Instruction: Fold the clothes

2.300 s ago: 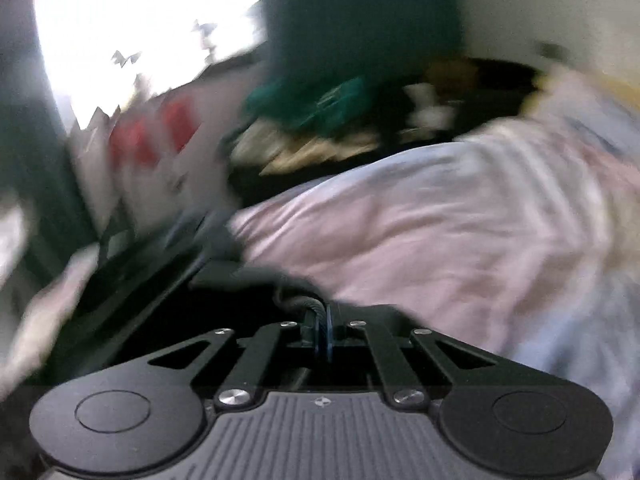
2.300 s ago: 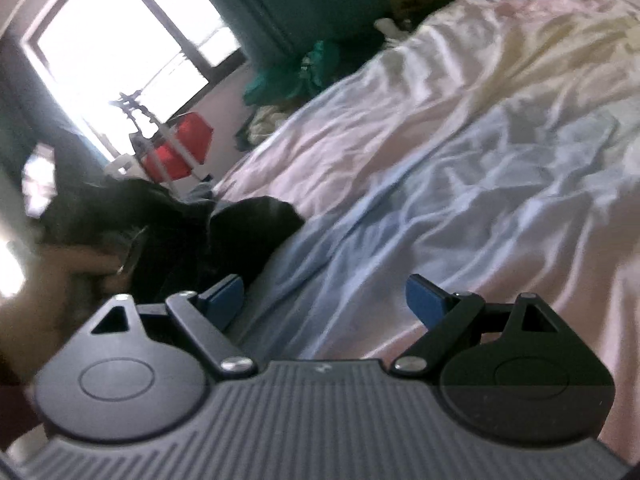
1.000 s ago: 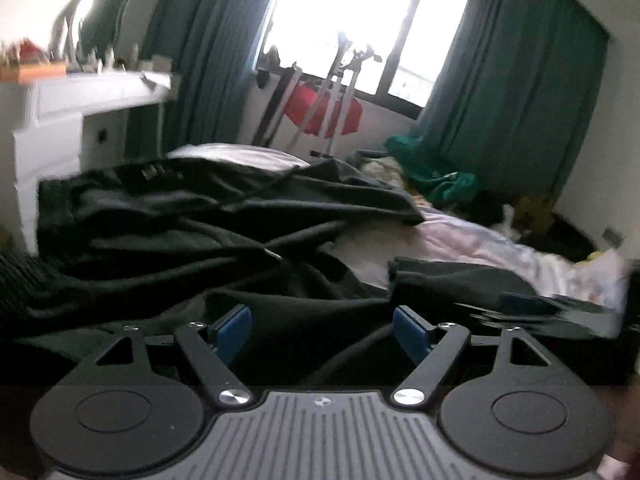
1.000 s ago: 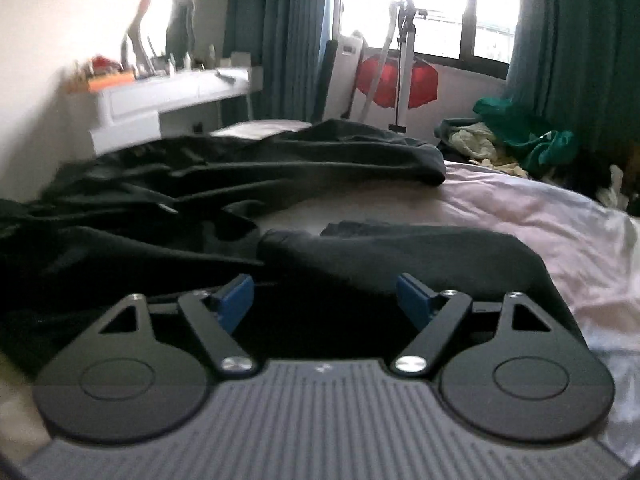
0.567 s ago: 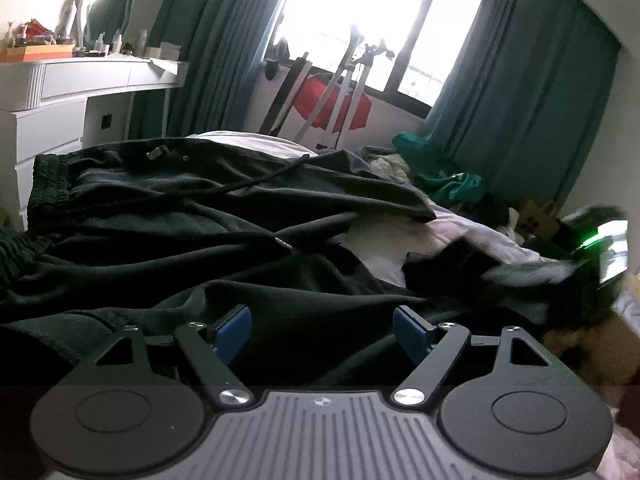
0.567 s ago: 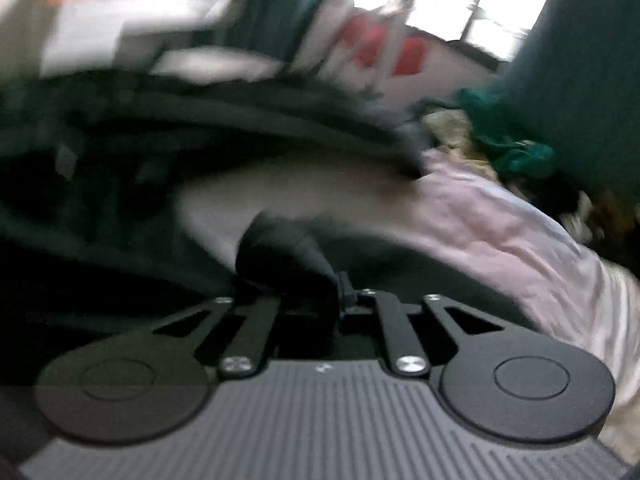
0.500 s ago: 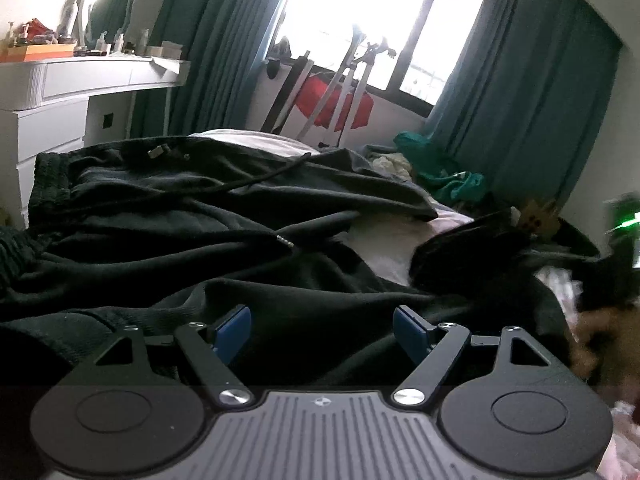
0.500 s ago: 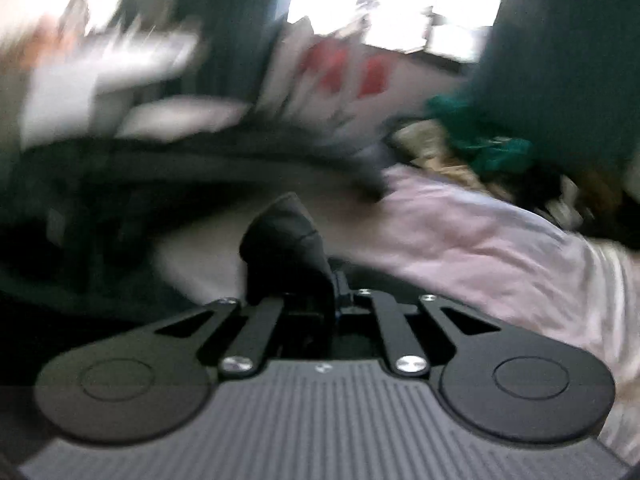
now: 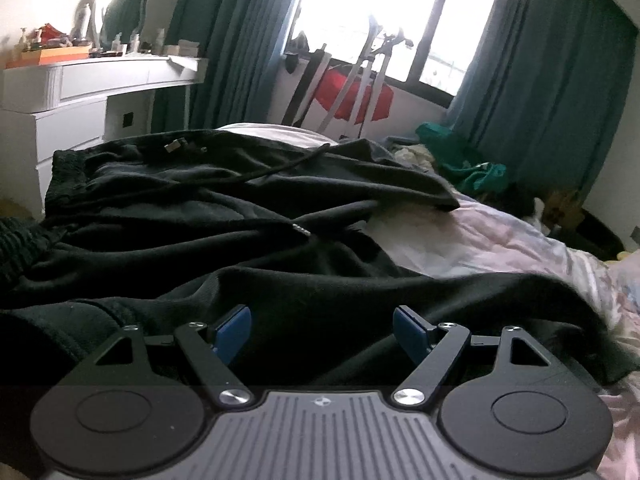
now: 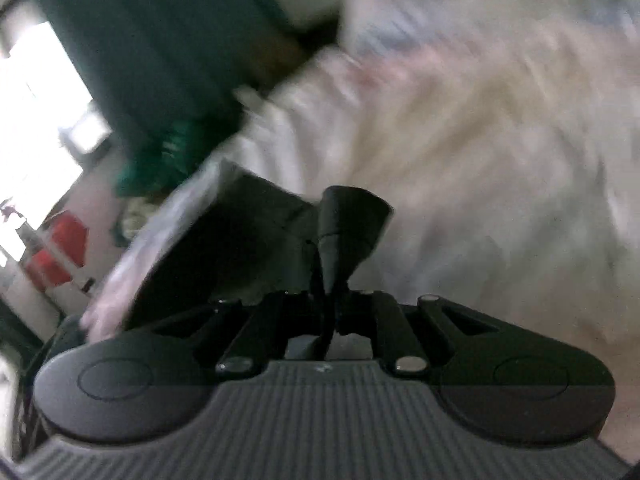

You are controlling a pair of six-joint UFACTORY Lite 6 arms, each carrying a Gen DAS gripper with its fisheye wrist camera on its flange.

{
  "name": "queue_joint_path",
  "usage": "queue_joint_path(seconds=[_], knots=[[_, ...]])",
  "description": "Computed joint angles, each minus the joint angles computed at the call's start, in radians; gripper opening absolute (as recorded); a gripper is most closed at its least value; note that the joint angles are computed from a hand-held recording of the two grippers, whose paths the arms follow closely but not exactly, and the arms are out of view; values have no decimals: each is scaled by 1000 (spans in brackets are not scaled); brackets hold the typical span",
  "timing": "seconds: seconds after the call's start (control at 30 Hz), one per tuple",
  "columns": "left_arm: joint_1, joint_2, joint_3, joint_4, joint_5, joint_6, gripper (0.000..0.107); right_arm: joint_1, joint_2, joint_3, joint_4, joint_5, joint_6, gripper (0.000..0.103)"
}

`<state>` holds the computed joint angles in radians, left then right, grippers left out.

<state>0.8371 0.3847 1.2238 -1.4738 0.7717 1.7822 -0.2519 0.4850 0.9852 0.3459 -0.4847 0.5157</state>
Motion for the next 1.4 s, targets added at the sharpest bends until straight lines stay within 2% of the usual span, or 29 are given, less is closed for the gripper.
queue_joint_path(seconds=[0.07,0.13,0.2,0.27,0.3,0.33,0.37,0.43,0.5,0.53,0.6,0.7,0.8,0.87,0.93,1.0,1.07,1.2,1.3,1.37,1.4], knots=[[-11,-3,1,2,-21,-32,80,-78,70,6,-209,1,188,10],[-13,-1,2,-1,-24,-54,80,-136,96,-22,-419,-93,354,12],[-18,0,2,-6,-31,-66,80,-161,85,-43,-522,-120,441,19],[-27,-1,0,-8,-47,-78,80,-146,45,-86,-531,-143,509,45],[-32,-1,0,-8,-56,-85,80,-133,17,-113,-527,-159,541,51],[-37,-1,-1,-8,-64,-93,80,-112,-19,-133,-486,-145,531,61],[-41,2,0,-1,-66,-107,80,-89,-54,-150,-439,-127,513,66],[-44,16,10,19,-61,-139,80,-40,-108,-160,-346,-71,479,73],[-47,30,20,35,-62,-160,80,6,-137,-133,-280,36,471,73],[-48,40,28,45,-61,-176,80,21,-141,-124,-301,79,515,73],[-46,58,45,61,-56,-207,80,34,-101,-101,-445,66,668,73],[-39,83,72,75,-44,-251,80,29,10,-5,-531,47,692,72],[-36,102,95,91,-39,-287,80,47,63,37,-330,-15,464,49],[-32,110,104,96,-34,-298,80,55,75,71,-156,10,255,27],[-29,111,107,99,-26,-312,80,74,85,82,24,-36,48,10],[-10,114,121,119,-3,-354,80,77,77,77,120,-79,-32,7],[22,119,151,173,38,-440,80,68,54,47,115,-120,3,6],[182,168,291,297,249,-716,83,67,58,58,174,-113,-94,6],[312,223,420,329,377,-869,88,49,48,21,115,-115,-45,6],[394,236,466,342,395,-917,97,31,49,10,67,-123,-2,6],[424,233,472,349,380,-928,98,25,46,4,56,-128,6,6]])
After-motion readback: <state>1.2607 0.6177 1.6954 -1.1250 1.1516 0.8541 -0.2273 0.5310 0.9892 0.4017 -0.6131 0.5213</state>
